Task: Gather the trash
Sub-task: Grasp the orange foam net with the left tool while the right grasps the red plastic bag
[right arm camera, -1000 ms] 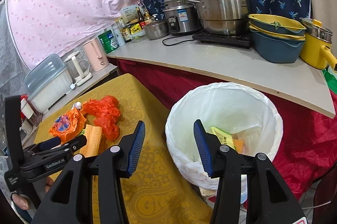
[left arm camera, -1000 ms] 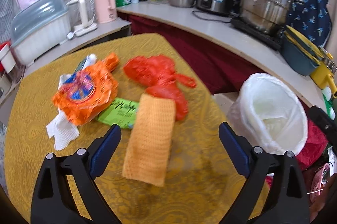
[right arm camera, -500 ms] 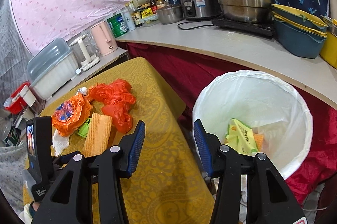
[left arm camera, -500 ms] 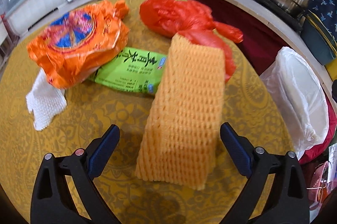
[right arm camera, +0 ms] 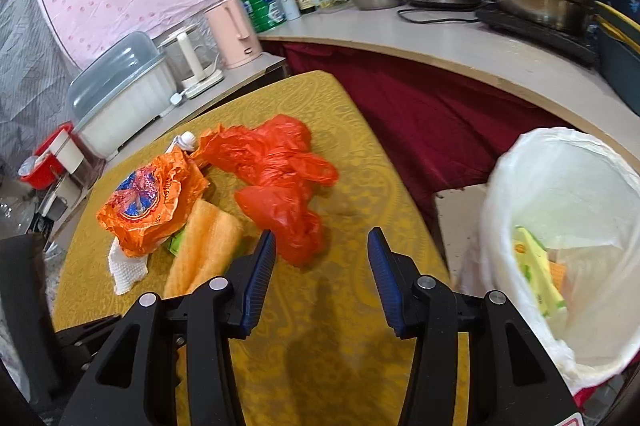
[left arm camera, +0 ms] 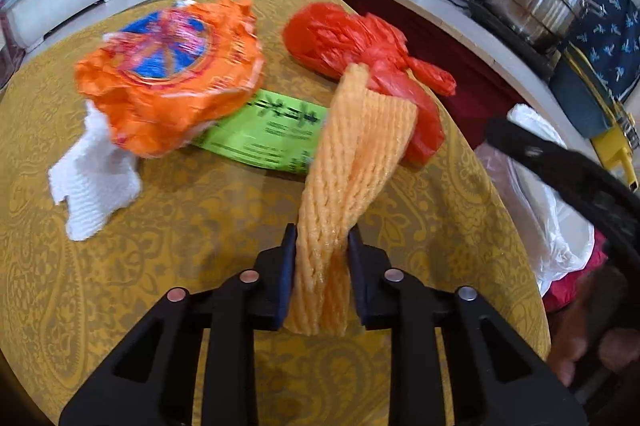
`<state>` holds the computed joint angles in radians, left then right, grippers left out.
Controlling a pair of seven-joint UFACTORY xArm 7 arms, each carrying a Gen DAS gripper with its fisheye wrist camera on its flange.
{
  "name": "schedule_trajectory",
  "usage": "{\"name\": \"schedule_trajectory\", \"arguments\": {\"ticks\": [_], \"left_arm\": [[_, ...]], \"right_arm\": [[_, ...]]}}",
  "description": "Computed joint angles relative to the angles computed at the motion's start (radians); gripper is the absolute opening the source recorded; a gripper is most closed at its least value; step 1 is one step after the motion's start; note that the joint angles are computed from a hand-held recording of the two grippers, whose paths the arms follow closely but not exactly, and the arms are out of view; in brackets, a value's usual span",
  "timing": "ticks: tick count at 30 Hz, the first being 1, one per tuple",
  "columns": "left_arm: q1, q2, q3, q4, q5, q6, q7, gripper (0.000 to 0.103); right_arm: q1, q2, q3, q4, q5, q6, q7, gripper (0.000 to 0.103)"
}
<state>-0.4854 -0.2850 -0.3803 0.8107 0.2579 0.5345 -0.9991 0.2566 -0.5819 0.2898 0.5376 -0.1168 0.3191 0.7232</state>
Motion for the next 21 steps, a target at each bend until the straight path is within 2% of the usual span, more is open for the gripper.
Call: {"name": "schedule_trajectory", "arguments": {"ticks": [6, 11, 14, 18, 21], "left_arm": [[0.016, -0.057, 0.022, -0.037, -0.024, 0.011, 0.003, 0.022], [0.026, -0.084, 0.037, -0.064, -0.063, 0.002, 0.03, 0.022], [0.033, -0.093, 0.038, -0.074, -0.077, -0.004, 0.044, 0.022], [0.04, -0.096, 0.037, -0.079, -0.091, -0.01, 0.058, 0.022], [0.042, -0.102, 0.033, -0.078, -0.096, -0.009, 0.062, 0.022]], "right_arm": [[-0.026, 0.187, 0.032, 0.108, -0.043, -0.044, 0.013, 0.047], [-0.043, 0.286, 0.047, 0.167, -0.118, -0.045, 0.064, 0.047], [-0.028, 0.31, 0.03, 0.178, -0.141, -0.044, 0.08, 0.047], [-0.002, 0.318, 0.003, 0.176, -0.142, -0.047, 0.081, 0.027], [0.003, 0.291, -0.007, 0.158, -0.138, -0.059, 0.087, 0.02]]}}
